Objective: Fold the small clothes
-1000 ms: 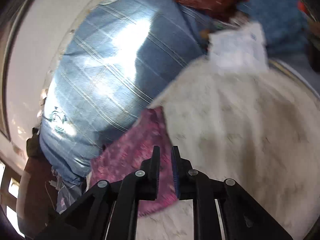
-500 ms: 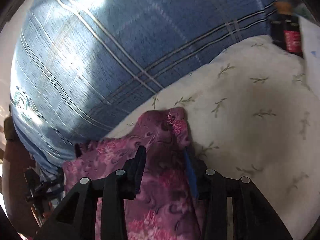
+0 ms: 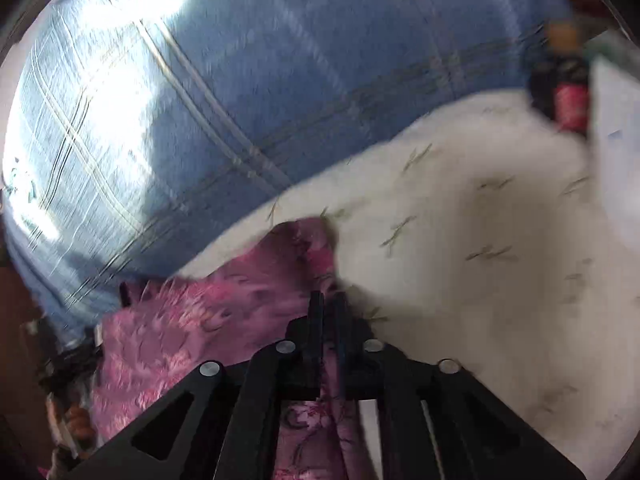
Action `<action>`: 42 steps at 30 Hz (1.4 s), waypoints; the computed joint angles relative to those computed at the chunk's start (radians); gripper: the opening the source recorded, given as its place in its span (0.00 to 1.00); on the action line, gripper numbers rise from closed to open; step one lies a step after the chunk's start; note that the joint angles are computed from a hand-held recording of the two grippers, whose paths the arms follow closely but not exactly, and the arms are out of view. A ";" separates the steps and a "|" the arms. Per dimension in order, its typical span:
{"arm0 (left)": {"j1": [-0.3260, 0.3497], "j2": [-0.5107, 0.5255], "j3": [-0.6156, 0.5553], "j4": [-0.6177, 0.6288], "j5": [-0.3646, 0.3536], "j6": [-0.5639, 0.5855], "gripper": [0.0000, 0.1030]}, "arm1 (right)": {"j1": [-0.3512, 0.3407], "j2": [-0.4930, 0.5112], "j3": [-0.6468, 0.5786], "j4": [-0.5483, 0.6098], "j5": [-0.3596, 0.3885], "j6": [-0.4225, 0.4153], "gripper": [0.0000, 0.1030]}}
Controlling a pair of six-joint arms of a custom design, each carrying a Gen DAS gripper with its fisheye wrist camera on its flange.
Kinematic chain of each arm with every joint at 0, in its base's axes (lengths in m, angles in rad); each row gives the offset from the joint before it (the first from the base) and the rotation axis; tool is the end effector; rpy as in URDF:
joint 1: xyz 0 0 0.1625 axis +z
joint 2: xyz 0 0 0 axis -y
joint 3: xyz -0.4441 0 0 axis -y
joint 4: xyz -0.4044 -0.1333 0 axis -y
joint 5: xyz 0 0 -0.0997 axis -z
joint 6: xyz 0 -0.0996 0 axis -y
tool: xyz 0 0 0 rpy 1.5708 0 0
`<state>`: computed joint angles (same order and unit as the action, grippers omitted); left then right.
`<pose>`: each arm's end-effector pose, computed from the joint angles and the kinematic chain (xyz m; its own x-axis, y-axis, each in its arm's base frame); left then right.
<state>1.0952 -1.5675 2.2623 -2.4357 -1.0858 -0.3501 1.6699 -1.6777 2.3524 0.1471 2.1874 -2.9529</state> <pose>-0.0349 -0.4604 0.2777 -0.9275 0.0141 -0.3735 0.1417 0.9379 -0.3166 0.1001 -0.2420 0.2241 -0.8493 0.4423 0.2883 0.0884 0.6575 -0.7483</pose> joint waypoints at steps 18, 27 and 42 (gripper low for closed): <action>-0.182 -0.036 0.134 0.015 -0.019 0.087 0.48 | 0.432 0.414 -0.085 -0.083 0.129 0.146 0.27; -0.154 -0.305 0.209 0.222 -0.050 0.130 0.58 | 0.620 0.584 -0.097 -0.073 0.121 0.206 0.50; 0.059 -0.391 0.096 0.305 -0.226 0.084 0.58 | 0.994 1.068 -0.459 0.187 0.249 0.085 0.58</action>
